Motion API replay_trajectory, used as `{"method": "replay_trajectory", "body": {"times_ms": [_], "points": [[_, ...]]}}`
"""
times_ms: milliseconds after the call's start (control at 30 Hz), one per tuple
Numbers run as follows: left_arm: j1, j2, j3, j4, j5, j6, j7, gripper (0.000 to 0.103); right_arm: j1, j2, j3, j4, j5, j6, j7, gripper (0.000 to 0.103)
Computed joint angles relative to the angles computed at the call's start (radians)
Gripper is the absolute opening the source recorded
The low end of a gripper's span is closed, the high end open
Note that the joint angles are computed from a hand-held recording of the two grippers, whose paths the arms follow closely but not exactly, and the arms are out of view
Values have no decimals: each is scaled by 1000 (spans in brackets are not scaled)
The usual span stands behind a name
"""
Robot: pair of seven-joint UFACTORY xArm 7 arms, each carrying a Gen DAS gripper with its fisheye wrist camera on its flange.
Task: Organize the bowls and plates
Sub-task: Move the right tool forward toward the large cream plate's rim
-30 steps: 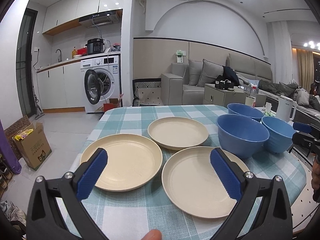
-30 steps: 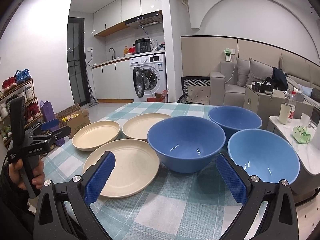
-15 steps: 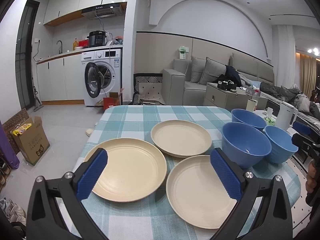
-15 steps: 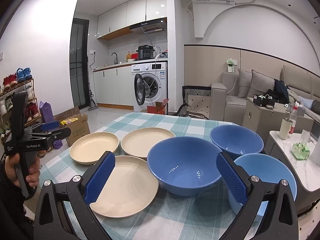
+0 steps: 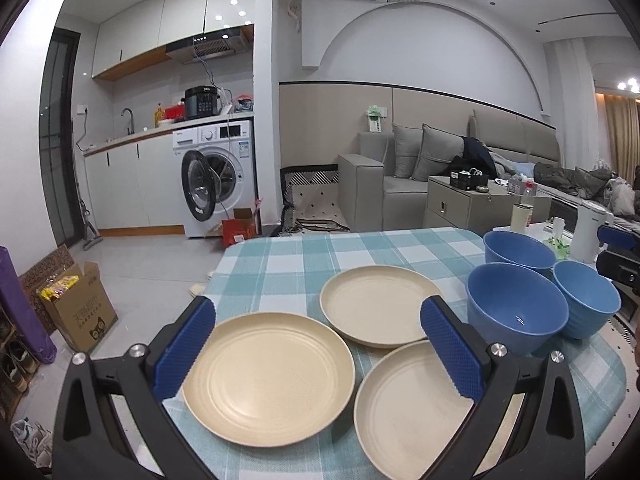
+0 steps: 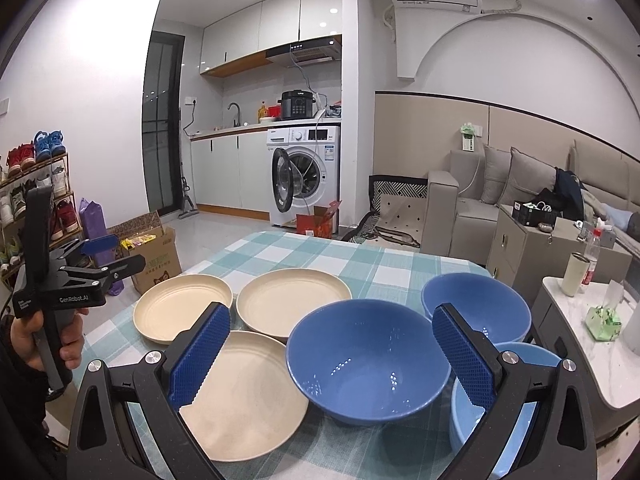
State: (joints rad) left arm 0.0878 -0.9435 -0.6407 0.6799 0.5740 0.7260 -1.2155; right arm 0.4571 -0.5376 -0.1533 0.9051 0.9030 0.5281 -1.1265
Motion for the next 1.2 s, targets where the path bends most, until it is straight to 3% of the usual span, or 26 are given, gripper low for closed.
{"method": "replay_trajectory", "body": {"times_ms": [400, 833, 967, 1200], "points": [[44, 104, 39, 62, 33, -36, 35, 103, -39, 134, 59, 139, -41, 62, 18, 103], [30, 209, 76, 122, 86, -57, 55, 103, -138, 308, 130, 356, -96, 180, 164, 103], [33, 240, 83, 149, 112, -58, 66, 103, -174, 354, 166, 408, -163, 175, 242, 103], [34, 302, 104, 192, 147, -55, 51, 103, -220, 470, 202, 550, -233, 249, 327, 103]]}}
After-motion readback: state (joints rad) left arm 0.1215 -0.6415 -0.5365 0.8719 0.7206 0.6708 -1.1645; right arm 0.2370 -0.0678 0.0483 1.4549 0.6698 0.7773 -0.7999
